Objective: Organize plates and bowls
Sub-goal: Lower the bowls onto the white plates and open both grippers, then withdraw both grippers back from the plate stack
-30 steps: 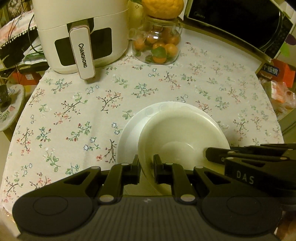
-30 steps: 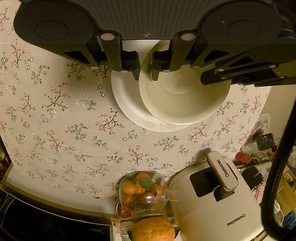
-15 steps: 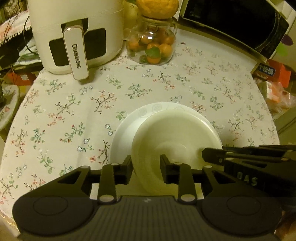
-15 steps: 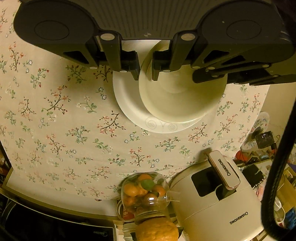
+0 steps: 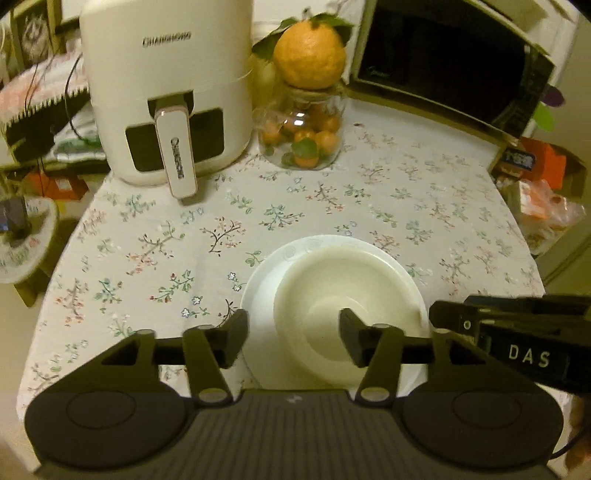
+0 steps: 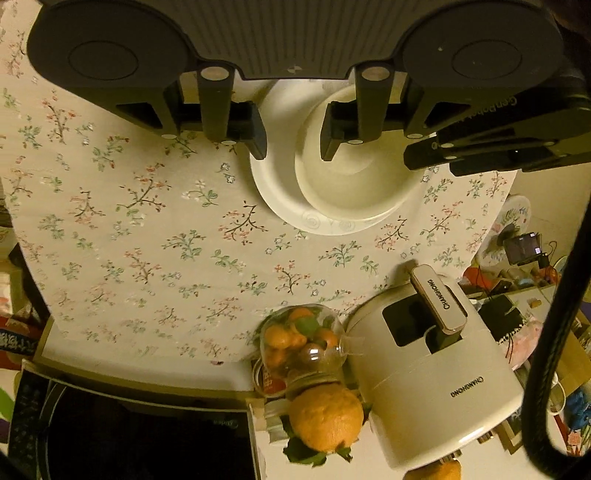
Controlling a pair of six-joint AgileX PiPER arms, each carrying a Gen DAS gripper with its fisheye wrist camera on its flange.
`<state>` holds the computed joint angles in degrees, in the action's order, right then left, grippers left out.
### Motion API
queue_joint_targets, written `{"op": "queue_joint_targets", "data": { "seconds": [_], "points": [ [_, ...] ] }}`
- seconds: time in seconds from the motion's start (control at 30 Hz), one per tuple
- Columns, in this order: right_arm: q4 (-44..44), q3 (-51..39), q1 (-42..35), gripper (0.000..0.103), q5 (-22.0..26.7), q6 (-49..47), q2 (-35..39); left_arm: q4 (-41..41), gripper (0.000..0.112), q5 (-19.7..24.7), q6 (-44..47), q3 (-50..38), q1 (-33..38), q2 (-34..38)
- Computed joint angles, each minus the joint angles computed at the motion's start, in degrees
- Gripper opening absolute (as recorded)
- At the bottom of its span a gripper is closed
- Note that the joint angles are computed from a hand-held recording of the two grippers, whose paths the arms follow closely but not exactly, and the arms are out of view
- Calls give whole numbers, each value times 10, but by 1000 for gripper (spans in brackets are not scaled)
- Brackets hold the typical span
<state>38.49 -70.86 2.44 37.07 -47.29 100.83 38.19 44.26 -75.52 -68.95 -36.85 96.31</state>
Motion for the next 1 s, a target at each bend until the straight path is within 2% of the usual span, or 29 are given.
{"op": "queue_joint_targets", "data": {
  "seconds": [0.03,0.07,0.13,0.2,0.33,0.43,0.6,0.73,0.87,1.0],
  "points": [
    [8,13,-3,36,-4,-12,-14,25,65,16,-18,6,-19,-7],
    [26,34,-7,43,-10,-33,-33,50,71,33,-34,13,-38,-14],
    [63,76,-20,54,-16,-77,-76,111,77,93,-77,27,-92,-25],
    [82,117,-32,65,-27,-105,-120,161,95,152,-117,44,-149,-35],
    [142,184,-77,76,-1,-194,-193,195,98,215,-179,79,-220,-59],
    [163,225,-106,85,10,-239,-237,182,98,220,-203,96,-237,-88],
    [178,263,-161,91,40,-275,-277,178,103,220,-230,97,-265,-128],
    [181,286,-187,94,48,-265,-306,192,102,254,-228,83,-297,-120],
    [182,296,-198,97,60,-246,-320,187,103,211,-239,115,-288,-148],
    [178,308,-190,98,55,-241,-330,197,103,193,-269,147,-283,-144]
  ]
}}
